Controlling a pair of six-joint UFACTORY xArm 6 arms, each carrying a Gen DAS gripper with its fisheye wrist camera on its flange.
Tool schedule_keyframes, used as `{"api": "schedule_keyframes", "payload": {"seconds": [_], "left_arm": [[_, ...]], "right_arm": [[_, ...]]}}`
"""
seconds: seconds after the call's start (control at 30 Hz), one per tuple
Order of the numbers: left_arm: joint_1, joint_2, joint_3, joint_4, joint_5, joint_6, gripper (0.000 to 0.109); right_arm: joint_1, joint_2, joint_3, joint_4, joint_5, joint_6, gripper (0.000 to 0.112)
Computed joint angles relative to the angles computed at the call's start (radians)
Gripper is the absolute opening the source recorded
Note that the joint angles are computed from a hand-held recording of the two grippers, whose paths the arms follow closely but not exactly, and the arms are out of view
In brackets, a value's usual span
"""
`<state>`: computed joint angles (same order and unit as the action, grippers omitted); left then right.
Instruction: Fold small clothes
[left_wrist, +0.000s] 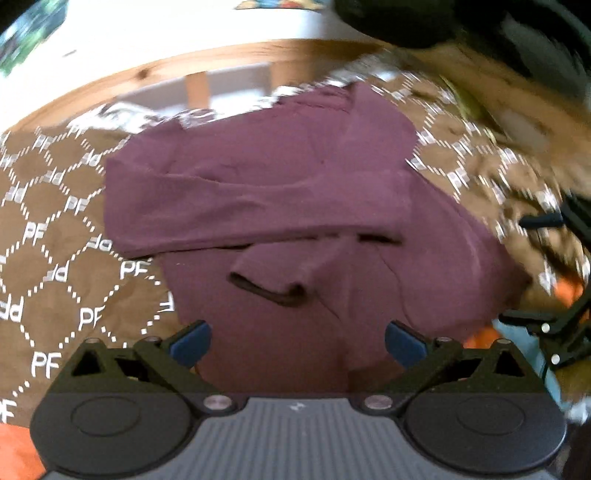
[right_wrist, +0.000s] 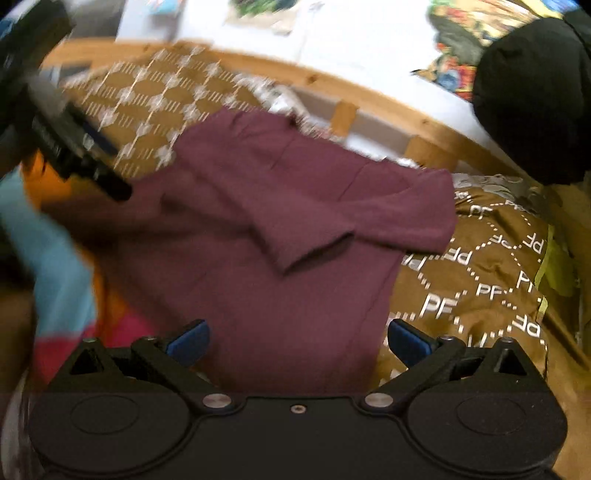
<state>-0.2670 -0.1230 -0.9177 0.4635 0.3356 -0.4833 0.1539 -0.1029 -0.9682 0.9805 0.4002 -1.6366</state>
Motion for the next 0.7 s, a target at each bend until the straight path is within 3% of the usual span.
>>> {"api": "schedule_keyframes", "payload": {"seconds": [0.1,0.4,0.53,0.7], "left_arm": [[-0.032,-0.007,0.000,0.128,0.023,-0.059,0.102],[-0.117,-0.006,0.012,0.356,0.057,-0.094,0.102],[-0.117,0.000,0.008,0.331,0.066,-0.105,0.102],[-0.102,0.005,0.011,0.290,0.066,-0.099,0.102]], "right_arm": [[0.010,-0.036,0.060,-0.053,-0.033,-0.015,0.102],[-0.007,-0.021,0.065,-0.072,0.003,0.062,0.096],[-0.021,-0.034,0.058,-0.057,-0.011,-0.001,0.088],[-0.052,-0.021,0.042,-0.152,-0.014,0.043,0.050]]}}
